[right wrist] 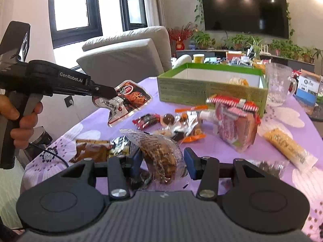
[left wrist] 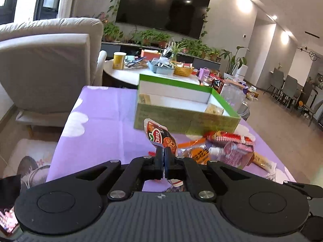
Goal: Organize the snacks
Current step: 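Carry the pouch into the green box with the left gripper while the right gripper grasps a brown cookie bag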
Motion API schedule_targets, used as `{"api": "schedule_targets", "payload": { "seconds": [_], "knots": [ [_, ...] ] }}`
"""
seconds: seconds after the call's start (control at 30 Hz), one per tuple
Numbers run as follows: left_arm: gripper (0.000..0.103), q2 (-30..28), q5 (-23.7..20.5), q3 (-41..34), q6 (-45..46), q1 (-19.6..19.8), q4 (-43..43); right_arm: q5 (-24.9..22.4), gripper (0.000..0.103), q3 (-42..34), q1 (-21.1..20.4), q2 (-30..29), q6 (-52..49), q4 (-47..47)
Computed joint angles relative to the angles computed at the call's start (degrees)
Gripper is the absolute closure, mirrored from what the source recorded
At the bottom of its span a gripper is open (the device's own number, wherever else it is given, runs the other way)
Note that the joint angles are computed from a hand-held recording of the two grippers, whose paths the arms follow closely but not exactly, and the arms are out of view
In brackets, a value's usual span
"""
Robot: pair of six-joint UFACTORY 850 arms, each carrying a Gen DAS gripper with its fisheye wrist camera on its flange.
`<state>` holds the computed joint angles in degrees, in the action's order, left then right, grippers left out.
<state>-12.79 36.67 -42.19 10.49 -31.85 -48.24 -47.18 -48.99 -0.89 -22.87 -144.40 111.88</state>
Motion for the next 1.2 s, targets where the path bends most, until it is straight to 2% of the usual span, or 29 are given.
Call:
{"api": "schedule_targets", "payload": {
  "seconds": [0.23, 0.5, 0.83, 1.2],
  "knots": [
    [0.101, -1.9, -2.0, -3.8, 1.2, 2.0, 1.3, -0.8, 0.047, -3.7, 0.3, -1.2, -0.5, 2.2],
    [0.101, -5.8, -5.3, -11.4, 3.8, 5.0, 3.7, -0.6, 0.047, -11.5, 0.7, -4.7, 0.2, 6.1],
    [0.101, -13.5, -10.7, -22.6, 6.7, 8.9, 5.7, 5.9, 0.047, -22.4, 1.6, -11.7, 2.8, 10.5],
    [0.100, -21.4, -16.2, -31.7, 8.2, 12.1, 5.7, 11.5, 0.047, -35.2, 3.6, -21.0, 12.8, 3.2]
  ]
}}
